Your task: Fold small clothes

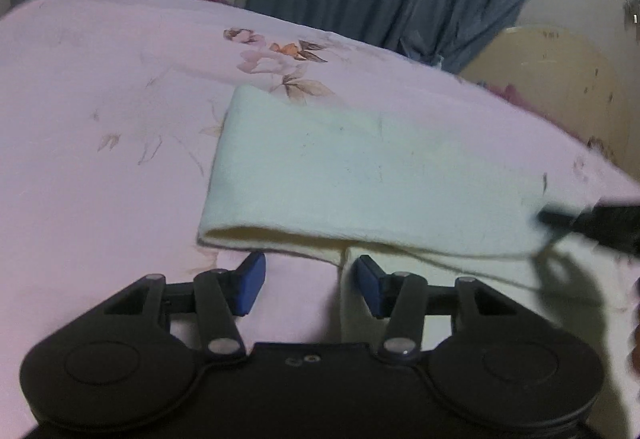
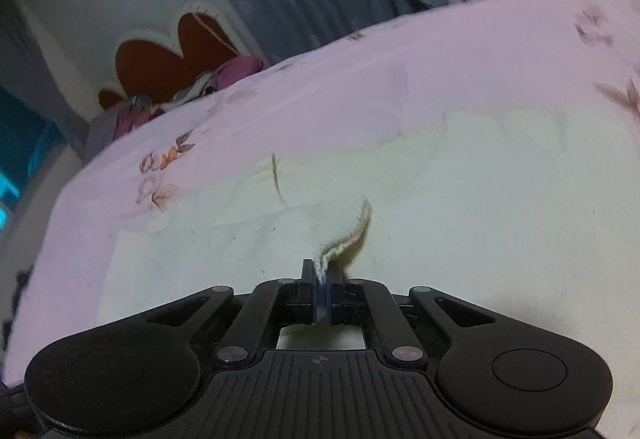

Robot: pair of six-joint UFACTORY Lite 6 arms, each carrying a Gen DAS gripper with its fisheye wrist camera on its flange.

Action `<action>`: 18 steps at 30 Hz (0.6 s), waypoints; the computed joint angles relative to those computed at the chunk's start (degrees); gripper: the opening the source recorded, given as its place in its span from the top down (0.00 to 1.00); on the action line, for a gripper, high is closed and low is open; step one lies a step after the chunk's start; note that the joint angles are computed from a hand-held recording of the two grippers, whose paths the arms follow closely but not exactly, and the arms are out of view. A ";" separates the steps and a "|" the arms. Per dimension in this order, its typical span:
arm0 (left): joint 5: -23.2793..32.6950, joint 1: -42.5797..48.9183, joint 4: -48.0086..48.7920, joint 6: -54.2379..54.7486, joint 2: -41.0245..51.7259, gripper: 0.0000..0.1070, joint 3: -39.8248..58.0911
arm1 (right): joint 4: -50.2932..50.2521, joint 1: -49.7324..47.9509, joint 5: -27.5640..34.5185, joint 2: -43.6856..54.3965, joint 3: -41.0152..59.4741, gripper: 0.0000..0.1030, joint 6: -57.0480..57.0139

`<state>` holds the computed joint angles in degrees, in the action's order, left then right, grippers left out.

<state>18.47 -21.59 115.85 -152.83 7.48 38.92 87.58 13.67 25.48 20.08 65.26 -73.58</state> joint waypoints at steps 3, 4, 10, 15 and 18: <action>1.50 -1.14 -1.04 2.31 0.00 0.54 -0.64 | 8.33 -2.27 -1.20 -8.35 -5.67 0.97 -9.53; 1.63 -1.23 -1.27 2.74 -0.01 0.54 -0.68 | 10.39 -3.84 -1.29 -11.61 -7.65 0.97 -11.68; -0.17 -0.59 1.49 3.61 -1.77 0.70 -1.31 | 0.91 -16.24 0.90 -20.41 -15.32 0.97 -10.52; -0.98 0.43 12.11 -5.95 -2.31 0.81 -1.89 | 1.32 -18.04 1.03 -22.79 -19.48 0.97 -11.72; -0.47 -0.28 10.29 -4.16 -0.74 0.81 -0.58 | 1.31 -19.00 2.77 -24.74 -20.62 0.97 -10.79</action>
<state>18.00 -21.88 126.14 -156.99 6.74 38.34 88.89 -5.33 28.25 -4.66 44.64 -84.36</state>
